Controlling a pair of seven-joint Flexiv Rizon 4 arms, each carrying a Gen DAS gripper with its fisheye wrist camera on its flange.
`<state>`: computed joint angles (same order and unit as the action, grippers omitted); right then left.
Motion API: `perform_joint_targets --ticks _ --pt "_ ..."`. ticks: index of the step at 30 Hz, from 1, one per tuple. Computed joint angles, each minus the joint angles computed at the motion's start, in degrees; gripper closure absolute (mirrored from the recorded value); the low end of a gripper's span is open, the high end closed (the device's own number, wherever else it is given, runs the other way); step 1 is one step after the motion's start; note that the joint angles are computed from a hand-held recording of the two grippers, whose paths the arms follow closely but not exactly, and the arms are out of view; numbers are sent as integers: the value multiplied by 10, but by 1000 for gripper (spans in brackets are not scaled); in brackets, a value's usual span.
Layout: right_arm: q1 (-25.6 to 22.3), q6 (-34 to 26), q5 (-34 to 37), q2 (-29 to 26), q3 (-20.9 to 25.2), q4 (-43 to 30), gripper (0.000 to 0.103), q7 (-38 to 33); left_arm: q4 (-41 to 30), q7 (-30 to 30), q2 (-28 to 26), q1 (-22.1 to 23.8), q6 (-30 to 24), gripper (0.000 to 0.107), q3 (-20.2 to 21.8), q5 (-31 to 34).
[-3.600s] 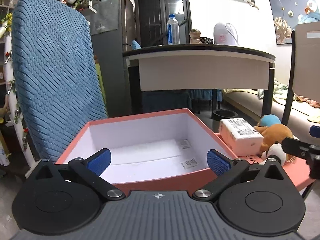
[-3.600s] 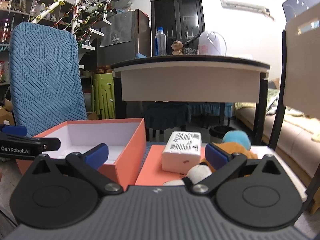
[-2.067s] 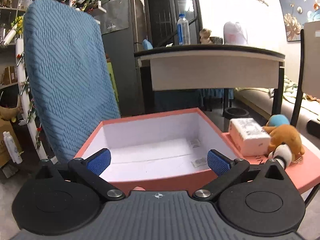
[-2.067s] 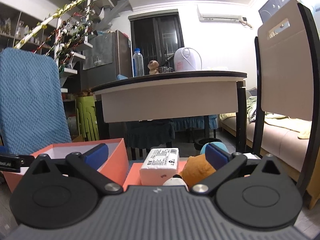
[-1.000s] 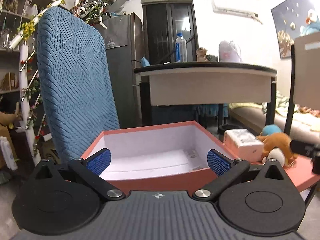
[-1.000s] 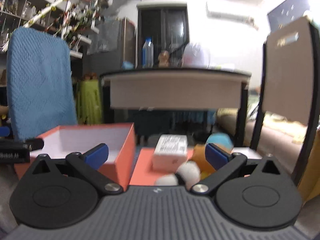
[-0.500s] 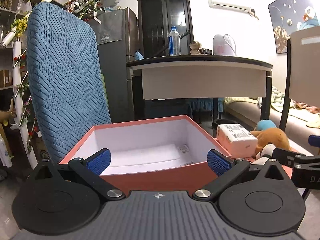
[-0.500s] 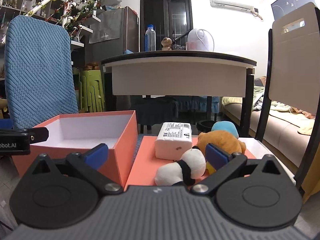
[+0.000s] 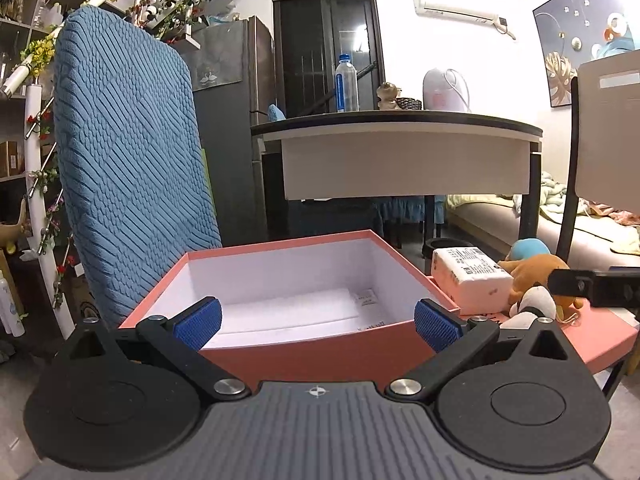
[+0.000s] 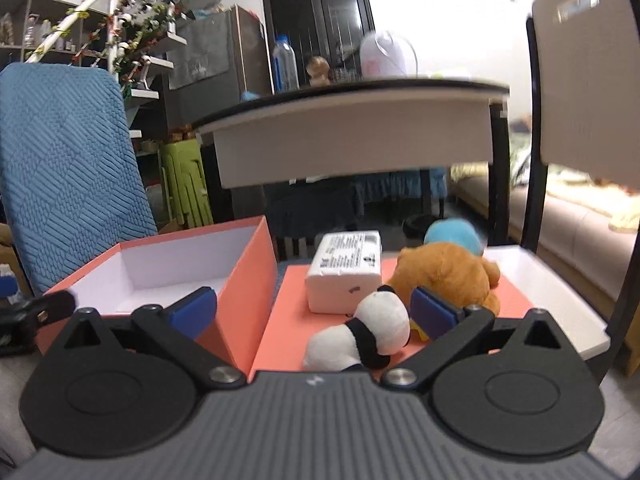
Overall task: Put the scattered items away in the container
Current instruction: 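Grasp the panda plush on the pink lid with the right gripper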
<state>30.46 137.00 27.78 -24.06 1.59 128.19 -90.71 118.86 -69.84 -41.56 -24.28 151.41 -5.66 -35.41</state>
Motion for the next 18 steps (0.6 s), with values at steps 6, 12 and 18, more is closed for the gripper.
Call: perform_joint_targets --ticks 6,12,18 --pt "-17 -168 -41 3 -53 -56 0 36 5 3 0 -1 6 4 1 -1" --pt "50 -263 -41 -55 -158 -116 3 90 12 -11 5 7 0 4 -1 11" --pt "36 -264 -86 -72 -154 -118 44 140 27 -44 15 23 -2 4 -2 37"
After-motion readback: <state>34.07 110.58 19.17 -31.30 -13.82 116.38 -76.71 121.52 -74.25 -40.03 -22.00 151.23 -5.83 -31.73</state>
